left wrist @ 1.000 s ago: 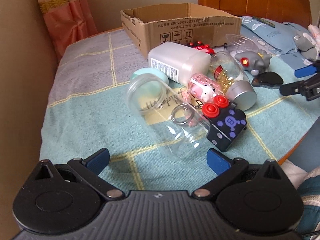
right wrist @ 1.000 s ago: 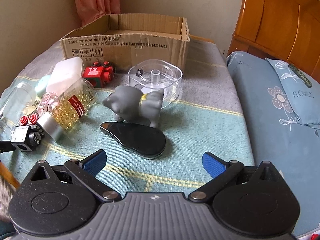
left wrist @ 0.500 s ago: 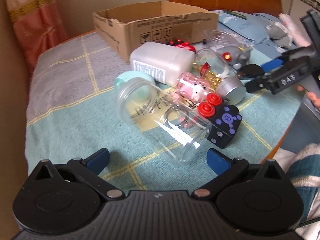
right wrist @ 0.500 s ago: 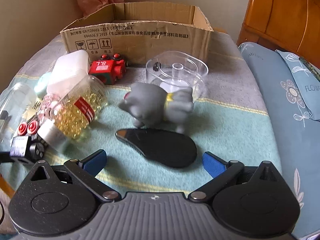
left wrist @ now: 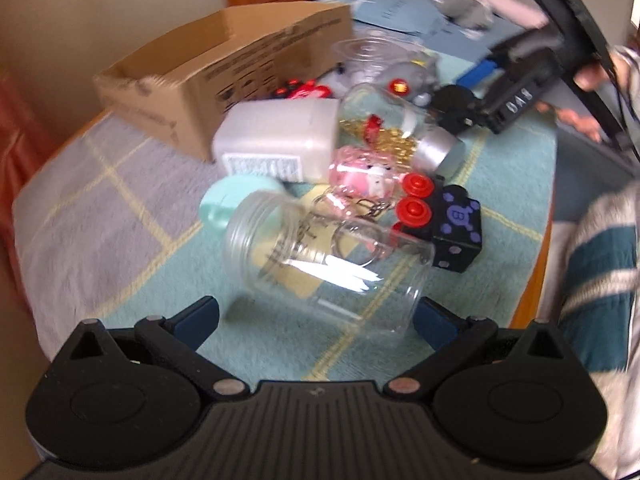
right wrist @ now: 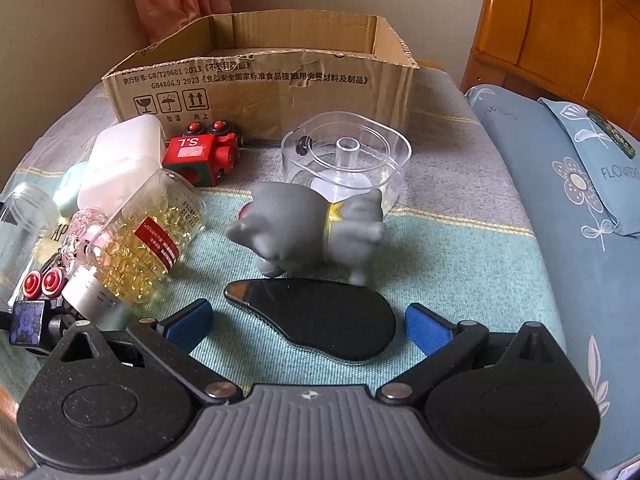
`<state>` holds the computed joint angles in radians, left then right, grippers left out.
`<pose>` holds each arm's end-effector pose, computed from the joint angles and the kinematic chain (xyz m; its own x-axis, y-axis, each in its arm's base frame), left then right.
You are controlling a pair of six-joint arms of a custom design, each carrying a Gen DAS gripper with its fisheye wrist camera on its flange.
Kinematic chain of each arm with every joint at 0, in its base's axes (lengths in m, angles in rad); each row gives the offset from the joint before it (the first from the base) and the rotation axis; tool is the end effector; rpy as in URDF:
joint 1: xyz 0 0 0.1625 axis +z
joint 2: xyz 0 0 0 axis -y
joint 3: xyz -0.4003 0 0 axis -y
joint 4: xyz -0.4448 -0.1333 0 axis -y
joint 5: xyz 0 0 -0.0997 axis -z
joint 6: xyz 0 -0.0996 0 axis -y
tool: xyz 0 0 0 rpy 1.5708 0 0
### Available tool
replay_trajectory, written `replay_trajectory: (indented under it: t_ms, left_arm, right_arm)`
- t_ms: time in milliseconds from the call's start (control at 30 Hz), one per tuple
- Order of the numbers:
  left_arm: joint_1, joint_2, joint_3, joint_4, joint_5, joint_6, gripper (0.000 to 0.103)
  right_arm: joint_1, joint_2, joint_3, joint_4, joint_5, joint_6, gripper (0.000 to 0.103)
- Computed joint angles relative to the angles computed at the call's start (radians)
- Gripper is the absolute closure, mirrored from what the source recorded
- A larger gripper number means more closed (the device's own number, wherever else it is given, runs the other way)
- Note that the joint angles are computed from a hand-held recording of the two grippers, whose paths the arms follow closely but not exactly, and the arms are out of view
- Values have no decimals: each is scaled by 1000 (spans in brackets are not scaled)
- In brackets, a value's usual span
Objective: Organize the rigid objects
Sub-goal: 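Move the left tool toward the clear plastic jar and close on it, then release the clear jar into the box with the left tool while the right tool grasps the black lid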
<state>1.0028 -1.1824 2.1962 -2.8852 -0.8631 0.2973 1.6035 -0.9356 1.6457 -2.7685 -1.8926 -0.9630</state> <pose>-0.1044 -0.5317 0.1127 -0.5609 0.4716 -0.6804 0.7093 0.6976 -0.1012 0.1249 -0.7034 0.1580 -0.5205 -0.6580 0.5442 -0.7988 0.6003 -0.0382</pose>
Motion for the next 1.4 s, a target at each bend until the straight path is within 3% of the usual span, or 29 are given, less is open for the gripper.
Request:
replay_trajectory:
  t_ms: [200, 333, 500, 733, 833, 1300, 1400]
  left_arm:
    - [3, 26, -25, -24, -29, 164, 1]
    - [-3, 31, -19, -45, -32, 191, 4]
    - [-22, 18, 12, -56, -13, 122, 4]
    - [-74, 5, 54, -21, 127, -163, 4]
    - [-84, -7, 73, -21, 145, -231, 4]
    - [-78, 6, 65, -41, 146, -214, 6]
    - [-78, 4, 62, -33, 148, -240, 5]
  right_arm:
    - [3, 5, -1, -11, -6, 11, 0]
    - [3, 5, -1, -12, -6, 12, 0]
    - [4, 9, 0, -26, -8, 22, 0]
    - [3, 16, -7, -58, -31, 56, 0]
    - [-1, 14, -13, -68, -52, 85, 0]
    - [4, 14, -5, -78, -60, 99, 0]
    - [5, 12, -3, -79, -56, 95, 8]
